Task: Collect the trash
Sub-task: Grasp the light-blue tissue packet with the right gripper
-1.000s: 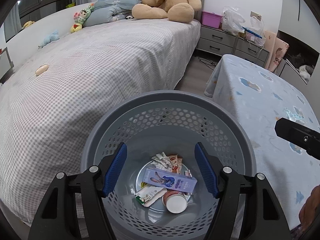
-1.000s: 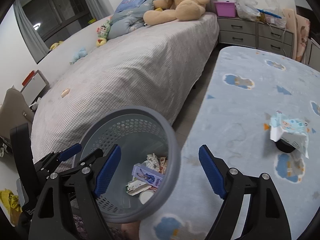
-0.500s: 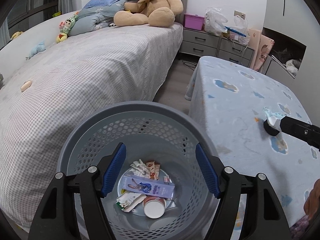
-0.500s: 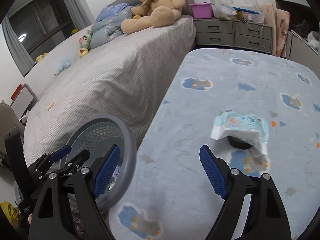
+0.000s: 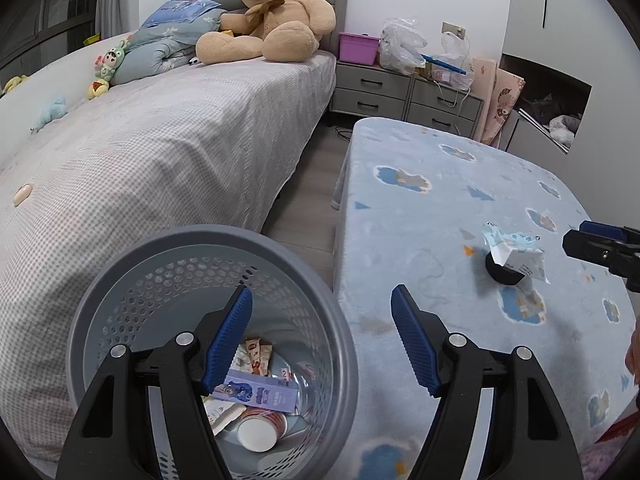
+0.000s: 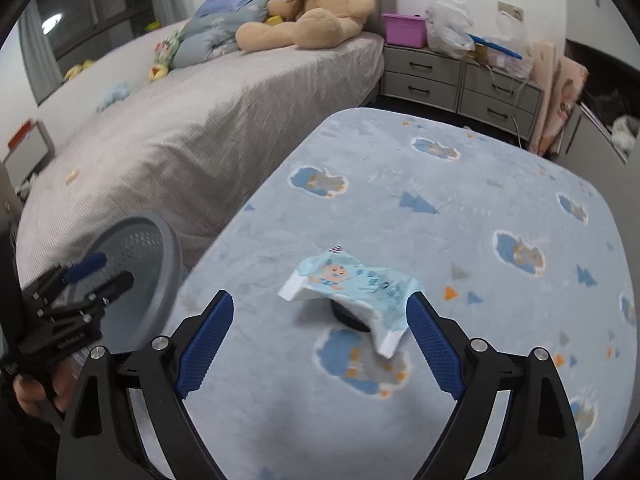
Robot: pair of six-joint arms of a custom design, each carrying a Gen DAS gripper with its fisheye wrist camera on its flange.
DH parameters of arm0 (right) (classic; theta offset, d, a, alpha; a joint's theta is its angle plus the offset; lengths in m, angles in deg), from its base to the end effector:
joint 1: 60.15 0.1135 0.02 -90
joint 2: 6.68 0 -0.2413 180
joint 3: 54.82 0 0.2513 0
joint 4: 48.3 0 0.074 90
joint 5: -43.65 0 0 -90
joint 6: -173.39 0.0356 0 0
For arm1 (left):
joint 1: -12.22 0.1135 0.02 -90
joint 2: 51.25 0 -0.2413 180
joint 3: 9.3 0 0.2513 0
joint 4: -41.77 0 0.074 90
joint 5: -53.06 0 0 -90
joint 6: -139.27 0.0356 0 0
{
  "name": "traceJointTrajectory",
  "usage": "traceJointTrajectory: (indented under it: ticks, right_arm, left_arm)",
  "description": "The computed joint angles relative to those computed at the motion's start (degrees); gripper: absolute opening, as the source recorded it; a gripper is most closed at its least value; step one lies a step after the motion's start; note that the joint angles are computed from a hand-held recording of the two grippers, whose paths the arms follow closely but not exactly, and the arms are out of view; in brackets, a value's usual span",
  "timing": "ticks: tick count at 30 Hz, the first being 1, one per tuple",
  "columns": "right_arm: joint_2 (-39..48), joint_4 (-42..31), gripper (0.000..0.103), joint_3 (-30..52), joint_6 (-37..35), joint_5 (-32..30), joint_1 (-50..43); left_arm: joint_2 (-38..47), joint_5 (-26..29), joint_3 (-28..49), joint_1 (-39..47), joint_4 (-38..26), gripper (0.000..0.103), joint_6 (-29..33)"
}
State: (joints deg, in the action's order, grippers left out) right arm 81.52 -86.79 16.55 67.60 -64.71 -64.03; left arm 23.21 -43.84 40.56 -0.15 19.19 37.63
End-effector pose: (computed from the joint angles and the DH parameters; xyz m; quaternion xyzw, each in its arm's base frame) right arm 0.3143 -0.0101 0.1933 -0.1451 0.9323 0.0998 0.3159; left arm 0.2531 -0.0511 0.1612 -0.0160 0.9294 -0.0210 0.3681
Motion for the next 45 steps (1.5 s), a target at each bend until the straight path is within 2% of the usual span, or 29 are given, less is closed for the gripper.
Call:
traceJointTrajectory:
  ticks: [7,13,19,24,30,32,39,41,45]
  right_arm:
    - [9.75,-4.33,0.092,8.13,-12.1,-3.25,-2.78]
    - [16.07,-6.12,0.094,12.78,-21.99,-2.91,-2.4]
    - [23.06,-6.58,0.094,17.41,-24.65,-2.26,-1.77]
    - [26.89,-8.36,0.093,21.08,-25.29,-4.28,-1.96]
    - [29.53,-11.24,0.067,23.92,-26.49,-5.04,-2.18]
    - [29.95,-11.89,0.056,24.31,-26.39,-5.63,-2.55]
    - [27.87,-10.06,0.042,21.42,-20.44,-12.91,-7.28]
    - [26.7,-8.3,0.032,19.57,-18.12,-13.97,-8.72]
    - [24.78,-5.32,0.027,16.63,-14.29,-15.94,-11.2]
  left_arm:
    - [5.93,0.02,2.77,-0.78,1.63,0.069,-1.78]
    - [10.1,-1.64,4.3,-1.86,2.69,0.069,-2.09]
    - [11.83,-2.04,4.84,-2.17,2.83,0.069,-1.86]
    - [13.1,-2.42,5.26,-2.23,3.06,0.069,-1.78]
    - [14.37,-2.79,5.73,-2.7,3.24,0.069,-1.74]
    - [14.62,-2.95,5.76,-2.98,3.37,0.069,-1.69]
    - [14.95,-3.37,5.43,-4.35,4.17,0.069,-1.77]
    - [15.04,-3.57,5.43,-5.17,4.42,0.069,-1.84]
    - [16.14,-4.22,6.34,-7.22,4.37,0.069,-2.03]
